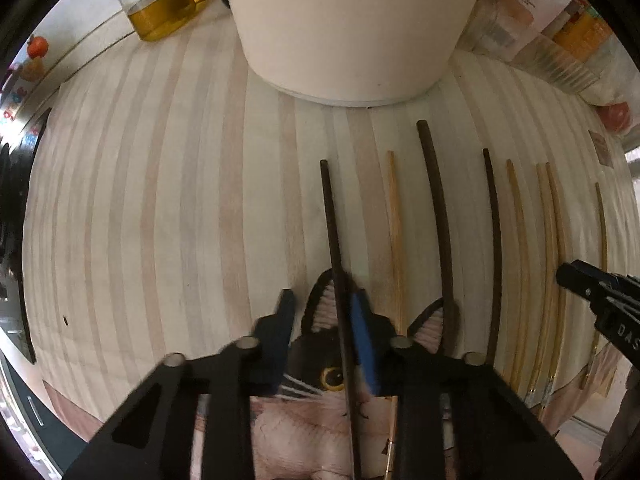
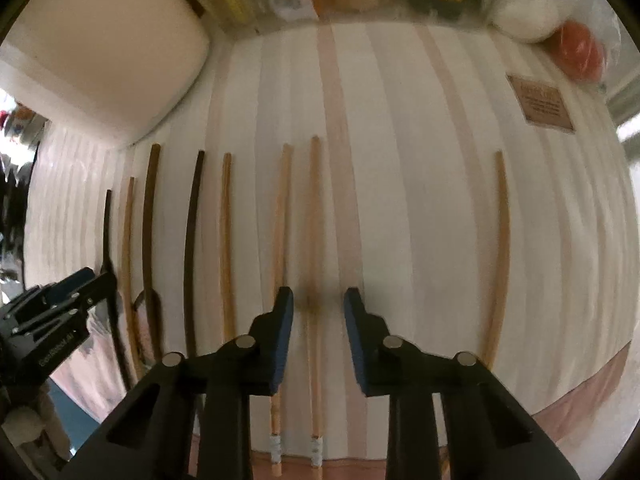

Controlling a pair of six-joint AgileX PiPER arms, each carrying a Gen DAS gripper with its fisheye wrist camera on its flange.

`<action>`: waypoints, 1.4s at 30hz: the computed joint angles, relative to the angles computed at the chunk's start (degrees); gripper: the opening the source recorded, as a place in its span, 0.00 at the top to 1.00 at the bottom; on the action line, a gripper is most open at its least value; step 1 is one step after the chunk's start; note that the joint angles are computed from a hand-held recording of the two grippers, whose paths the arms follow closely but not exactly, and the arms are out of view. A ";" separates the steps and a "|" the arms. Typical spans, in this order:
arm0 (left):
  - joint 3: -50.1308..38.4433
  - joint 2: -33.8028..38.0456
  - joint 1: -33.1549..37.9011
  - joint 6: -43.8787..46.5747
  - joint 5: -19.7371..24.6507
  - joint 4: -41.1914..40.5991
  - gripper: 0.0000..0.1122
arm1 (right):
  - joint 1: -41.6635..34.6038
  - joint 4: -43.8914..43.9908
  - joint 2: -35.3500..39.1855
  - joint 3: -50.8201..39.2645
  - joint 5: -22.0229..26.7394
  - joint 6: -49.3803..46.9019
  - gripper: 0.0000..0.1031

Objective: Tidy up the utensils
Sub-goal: 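Grasp another dark chopstick with the left tool while the right tool grasps a light one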

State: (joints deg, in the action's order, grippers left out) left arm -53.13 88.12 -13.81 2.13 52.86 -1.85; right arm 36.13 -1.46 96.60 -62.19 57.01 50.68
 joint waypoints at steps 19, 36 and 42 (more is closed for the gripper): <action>-0.89 1.52 13.31 12.10 4.76 -7.75 0.91 | -9.27 6.29 0.73 0.16 2.13 -7.82 0.87; -2.45 1.54 -0.78 -2.77 1.06 -0.01 0.97 | -8.76 2.83 9.51 -11.51 4.95 -6.59 0.94; -3.36 -4.21 -0.53 -1.79 3.63 -0.36 0.98 | -10.48 4.83 1.29 -4.97 1.16 -7.39 0.94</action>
State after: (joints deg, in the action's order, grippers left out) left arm -56.49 83.91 -14.34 0.34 56.49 -2.21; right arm 25.65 3.38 97.88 -67.16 58.17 43.29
